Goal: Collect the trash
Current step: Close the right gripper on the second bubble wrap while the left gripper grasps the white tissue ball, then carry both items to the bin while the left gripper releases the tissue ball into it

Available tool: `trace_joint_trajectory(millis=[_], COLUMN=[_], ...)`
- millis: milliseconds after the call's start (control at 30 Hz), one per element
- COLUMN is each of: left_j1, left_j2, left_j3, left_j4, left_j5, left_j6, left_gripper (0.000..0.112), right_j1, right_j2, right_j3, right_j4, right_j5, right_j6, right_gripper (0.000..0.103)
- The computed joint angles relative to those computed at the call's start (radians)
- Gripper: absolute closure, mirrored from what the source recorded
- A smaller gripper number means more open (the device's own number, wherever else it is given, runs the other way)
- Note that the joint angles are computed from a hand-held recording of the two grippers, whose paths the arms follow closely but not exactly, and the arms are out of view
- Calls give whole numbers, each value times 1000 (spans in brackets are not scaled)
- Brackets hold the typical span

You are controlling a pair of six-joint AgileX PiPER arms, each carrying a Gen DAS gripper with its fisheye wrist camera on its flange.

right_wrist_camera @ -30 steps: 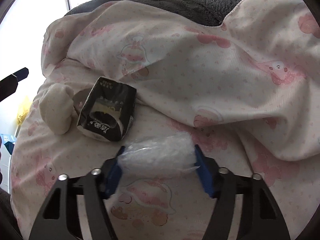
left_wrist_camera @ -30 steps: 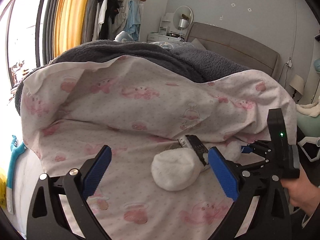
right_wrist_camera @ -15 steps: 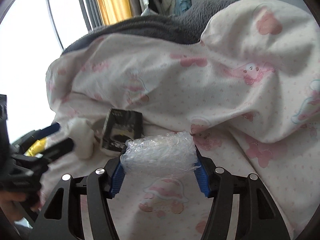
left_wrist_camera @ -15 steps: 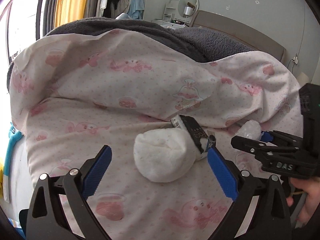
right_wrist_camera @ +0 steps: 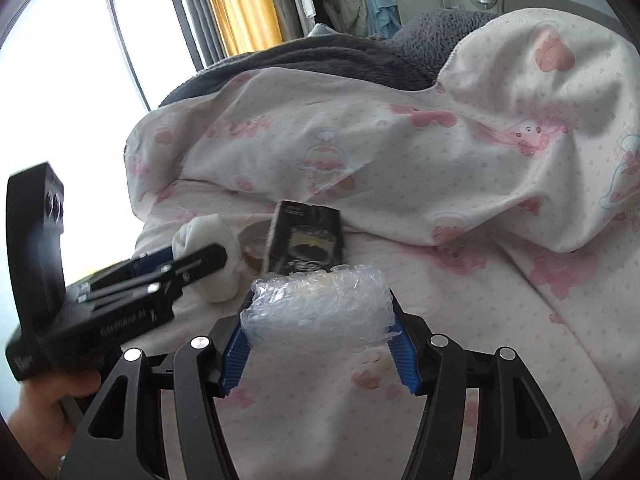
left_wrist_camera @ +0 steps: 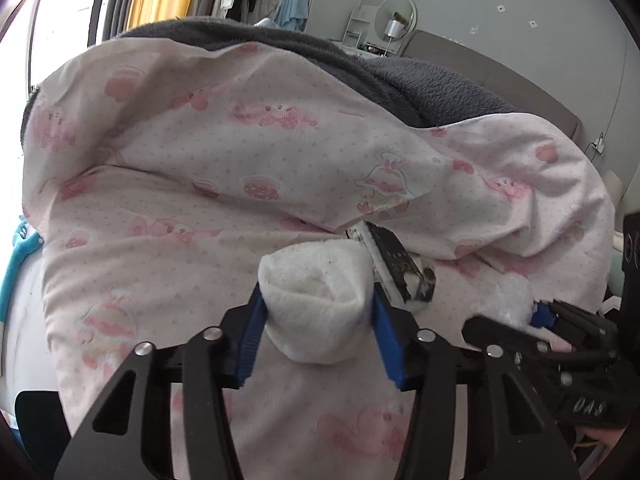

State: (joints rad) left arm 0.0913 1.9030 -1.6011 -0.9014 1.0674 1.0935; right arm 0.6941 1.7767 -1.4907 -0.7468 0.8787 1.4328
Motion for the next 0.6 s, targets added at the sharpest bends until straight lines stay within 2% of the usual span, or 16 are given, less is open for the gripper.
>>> trace_joint_trajectory(millis=[167,267,433,600], left_j1=[72,144,250,327], left_j2=[-92,-99,-34,45], left_j3=[74,53,-42,-152], left_j4=[28,38,80,102], left_j5=[0,38,90,129], left_j6=[127,152,122,92], left_gripper=[63,63,63,63], right_j1=[36,56,109,123], right_j2=[22,51,151,224], right_j3=[-33,-81,-250,-361], right_j4=[-17,-17,-6,26], right_j5=[-27,-46,39,55], right_j6=[29,26,-95,-142], right_gripper=[42,42,42,42])
